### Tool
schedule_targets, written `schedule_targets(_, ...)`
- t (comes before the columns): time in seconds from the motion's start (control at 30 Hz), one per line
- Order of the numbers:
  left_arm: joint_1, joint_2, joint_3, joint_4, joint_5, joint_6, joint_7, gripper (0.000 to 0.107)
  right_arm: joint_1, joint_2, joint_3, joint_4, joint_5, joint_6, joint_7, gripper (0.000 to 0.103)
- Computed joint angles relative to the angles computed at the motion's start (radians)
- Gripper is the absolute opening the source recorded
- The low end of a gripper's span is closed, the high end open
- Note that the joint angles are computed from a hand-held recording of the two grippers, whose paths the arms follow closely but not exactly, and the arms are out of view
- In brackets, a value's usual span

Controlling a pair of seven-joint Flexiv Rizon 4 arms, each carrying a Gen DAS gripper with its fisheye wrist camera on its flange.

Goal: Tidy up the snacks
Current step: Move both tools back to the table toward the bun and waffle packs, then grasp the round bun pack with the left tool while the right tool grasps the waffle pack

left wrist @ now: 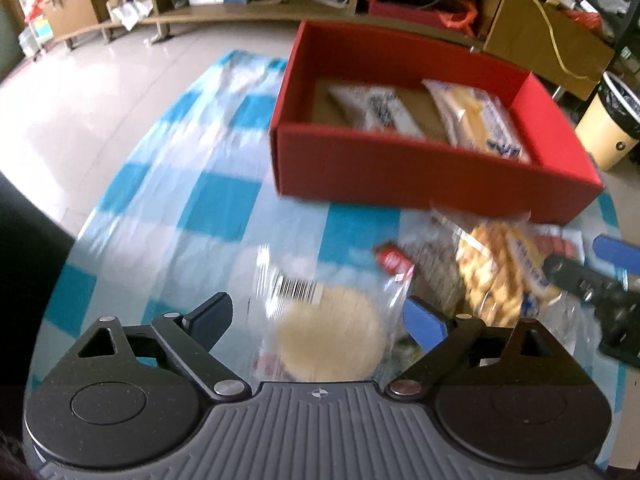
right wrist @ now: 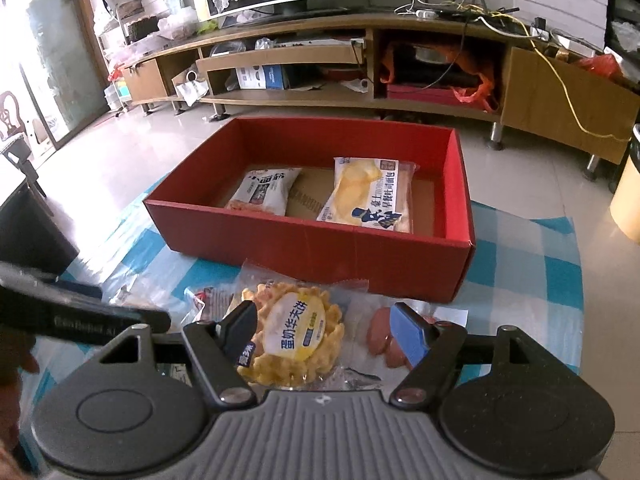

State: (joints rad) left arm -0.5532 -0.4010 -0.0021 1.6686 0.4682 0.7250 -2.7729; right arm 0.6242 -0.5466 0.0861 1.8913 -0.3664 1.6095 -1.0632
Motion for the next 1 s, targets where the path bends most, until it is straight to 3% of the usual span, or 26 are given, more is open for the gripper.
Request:
schedule_targets(0.4,0.001,-0.039,0.004,-0.011,-0.028,-0.022,-0.002,0.102,-0.065,-0.015,0.08,-0.026,0.022,-0.037,-0.043,0.073)
schedule_targets(0.5,0.023,-0.027,-0.002,0.023,-0.067,0.029,0.006,0.088,-0.086,-0.025,0.102,-0.044,0.037,-0.062,-0.05,0.073)
schedule_targets(0.67,0.021,0.007,0.006,0.052,-0.073,0.026,-0.009,0.08,-0.132,-0.045,0.163,-0.081,0.08,-0.098,-0.068,0.073)
schedule_targets(1.0,0.057,0.099,-0.017,0.174,-0.088,0.102,-0.055,0.077,-0.159,-0.076,0.223,-0.136,0.14,-0.155,-0.118,0.074)
